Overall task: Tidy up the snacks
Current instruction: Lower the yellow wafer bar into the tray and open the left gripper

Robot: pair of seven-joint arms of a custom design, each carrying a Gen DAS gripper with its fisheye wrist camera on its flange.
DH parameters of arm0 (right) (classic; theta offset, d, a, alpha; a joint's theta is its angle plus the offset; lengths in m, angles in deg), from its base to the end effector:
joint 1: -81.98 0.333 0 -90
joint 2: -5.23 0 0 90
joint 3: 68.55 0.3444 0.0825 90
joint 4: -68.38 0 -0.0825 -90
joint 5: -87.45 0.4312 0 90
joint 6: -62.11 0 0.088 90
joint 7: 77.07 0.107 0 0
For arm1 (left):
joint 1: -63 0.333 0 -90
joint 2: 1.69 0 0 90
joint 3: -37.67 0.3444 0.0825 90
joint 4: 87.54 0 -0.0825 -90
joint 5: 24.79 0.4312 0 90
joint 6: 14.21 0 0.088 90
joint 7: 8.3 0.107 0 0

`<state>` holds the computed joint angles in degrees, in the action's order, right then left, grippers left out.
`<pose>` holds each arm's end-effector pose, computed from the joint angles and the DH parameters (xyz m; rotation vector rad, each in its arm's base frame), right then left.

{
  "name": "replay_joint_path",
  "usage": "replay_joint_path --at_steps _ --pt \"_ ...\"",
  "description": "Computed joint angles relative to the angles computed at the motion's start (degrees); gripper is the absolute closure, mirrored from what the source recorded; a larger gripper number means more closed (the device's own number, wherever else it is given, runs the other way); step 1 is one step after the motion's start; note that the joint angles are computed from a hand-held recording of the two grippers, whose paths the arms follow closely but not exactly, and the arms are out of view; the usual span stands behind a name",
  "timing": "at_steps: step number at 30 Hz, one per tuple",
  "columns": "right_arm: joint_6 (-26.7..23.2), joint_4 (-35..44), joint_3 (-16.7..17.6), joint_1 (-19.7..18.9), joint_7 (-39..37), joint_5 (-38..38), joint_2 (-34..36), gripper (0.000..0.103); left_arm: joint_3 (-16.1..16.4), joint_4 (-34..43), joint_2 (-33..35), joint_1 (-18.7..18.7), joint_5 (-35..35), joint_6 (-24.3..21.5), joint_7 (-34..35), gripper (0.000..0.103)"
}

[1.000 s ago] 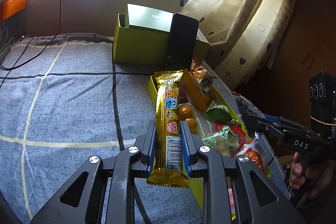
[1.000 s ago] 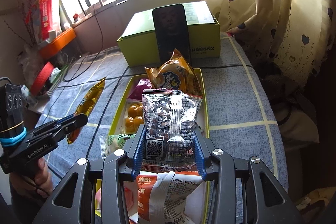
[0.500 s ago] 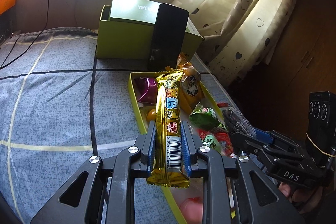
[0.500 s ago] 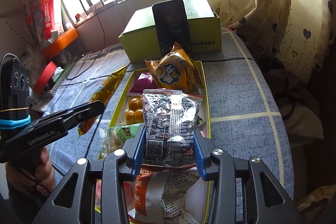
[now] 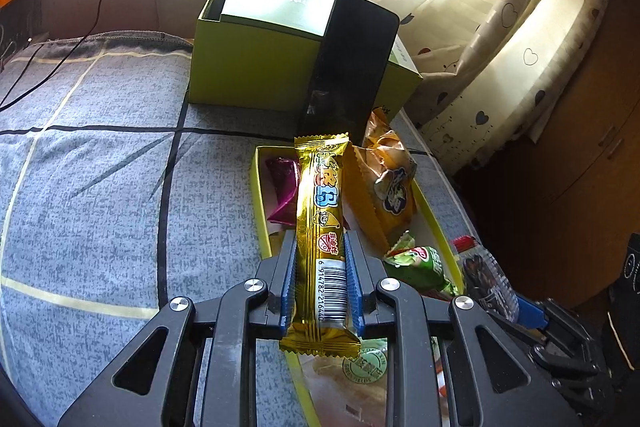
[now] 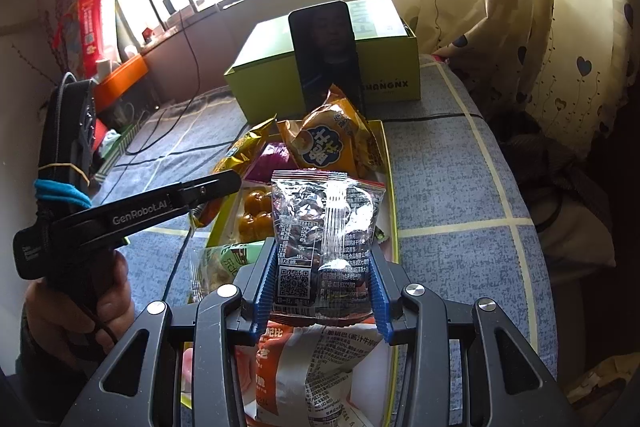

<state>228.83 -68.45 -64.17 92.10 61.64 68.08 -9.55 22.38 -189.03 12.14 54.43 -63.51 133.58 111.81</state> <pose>0.5146 0.1562 0.5102 -1.4314 1.9283 -0.4969 0.6656 -0.2654 0.4963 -1.5488 2.4359 -1.1872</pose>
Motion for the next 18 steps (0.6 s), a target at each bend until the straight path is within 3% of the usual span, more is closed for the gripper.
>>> replay_joint_path --at_steps 4,6,7,18 --pt "-0.3 0.3 0.1 -0.1 0.1 -0.2 0.1 0.064 -0.2 1.4 1.1 0.3 -0.2 -2.5 0.1 0.075" --pt "-0.4 0.4 0.1 -0.1 0.2 -0.2 0.2 0.064 -0.7 1.1 0.9 0.9 -2.1 -3.0 2.0 0.061" --pt "-0.4 0.5 0.1 -0.1 0.1 -0.3 0.3 0.064 -0.9 0.8 0.6 1.2 -3.4 -3.2 3.4 0.059" --pt "-0.6 3.0 0.2 0.3 -0.3 -1.1 2.1 0.064 0.6 -4.2 -3.6 1.7 -8.1 0.0 9.9 0.058"
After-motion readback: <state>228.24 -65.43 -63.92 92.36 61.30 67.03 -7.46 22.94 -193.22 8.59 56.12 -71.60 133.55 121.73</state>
